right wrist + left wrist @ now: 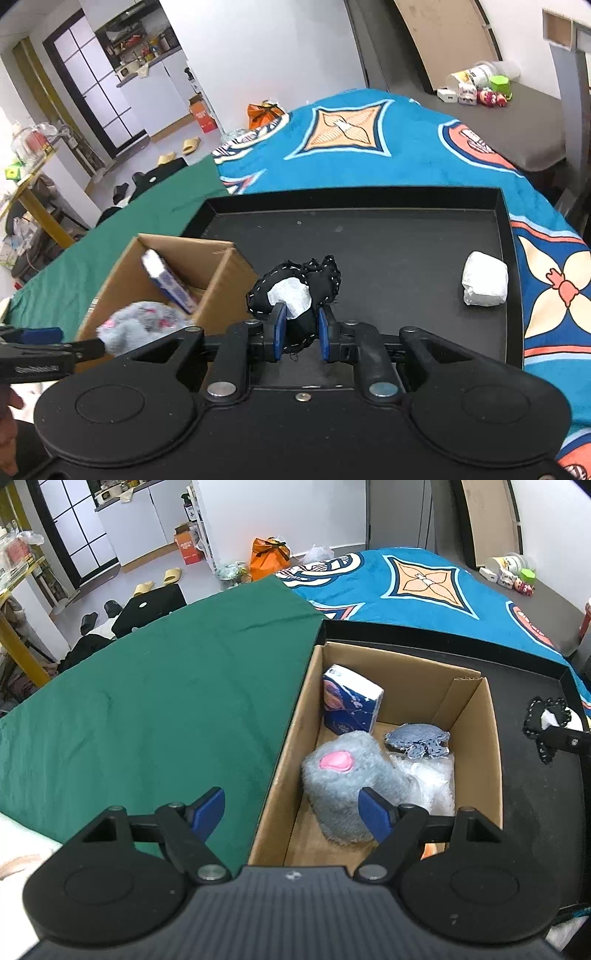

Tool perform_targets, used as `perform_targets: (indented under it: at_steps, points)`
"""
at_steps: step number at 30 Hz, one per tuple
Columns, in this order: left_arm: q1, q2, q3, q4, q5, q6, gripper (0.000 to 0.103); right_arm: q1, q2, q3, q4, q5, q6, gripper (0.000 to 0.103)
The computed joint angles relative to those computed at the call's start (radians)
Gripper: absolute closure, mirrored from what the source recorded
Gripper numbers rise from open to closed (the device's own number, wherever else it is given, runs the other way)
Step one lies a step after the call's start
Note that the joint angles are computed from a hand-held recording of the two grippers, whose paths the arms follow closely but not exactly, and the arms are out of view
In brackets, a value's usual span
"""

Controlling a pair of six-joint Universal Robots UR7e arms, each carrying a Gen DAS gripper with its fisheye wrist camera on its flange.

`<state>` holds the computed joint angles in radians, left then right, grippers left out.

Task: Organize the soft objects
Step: 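Carry the black beaded item with the right gripper into the box and release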

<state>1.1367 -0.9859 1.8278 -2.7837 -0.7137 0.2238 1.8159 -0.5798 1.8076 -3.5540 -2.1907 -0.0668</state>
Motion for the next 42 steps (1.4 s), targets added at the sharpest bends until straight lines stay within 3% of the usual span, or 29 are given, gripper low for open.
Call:
perform_targets:
  at_steps: [16, 25, 27, 30, 35, 37, 39, 42]
  points:
    - [0.053, -0.086, 0.067, -0.052, -0.108, 0.009, 0.03, 0.107, 0.04, -0.065, 0.051, 0.005, 0.014, 0.082]
    - [0.096, -0.102, 0.058, -0.027, -0.195, -0.01, 0.062, 0.144, 0.092, -0.133, 0.118, 0.005, 0.028, 0.081]
    - [0.108, -0.101, 0.048, -0.002, -0.208, -0.018, 0.078, 0.151, 0.105, -0.149, 0.135, 0.006, 0.028, 0.081]
    - [0.128, -0.106, 0.031, 0.033, -0.25, -0.042, 0.09, 0.16, 0.124, -0.175, 0.163, 0.01, 0.035, 0.081]
    - [0.138, -0.112, 0.035, 0.027, -0.286, -0.034, 0.091, 0.172, 0.152, -0.21, 0.204, 0.023, 0.047, 0.08]
    - [0.145, -0.114, 0.032, 0.03, -0.303, -0.038, 0.091, 0.174, 0.162, -0.223, 0.216, 0.042, 0.056, 0.074]
    - [0.153, -0.118, 0.026, 0.042, -0.321, -0.044, 0.091, 0.17, 0.163, -0.229, 0.237, 0.08, 0.064, 0.055]
    - [0.158, -0.122, 0.02, 0.056, -0.329, -0.051, 0.088, 0.174, 0.169, -0.232, 0.24, 0.06, 0.063, 0.051]
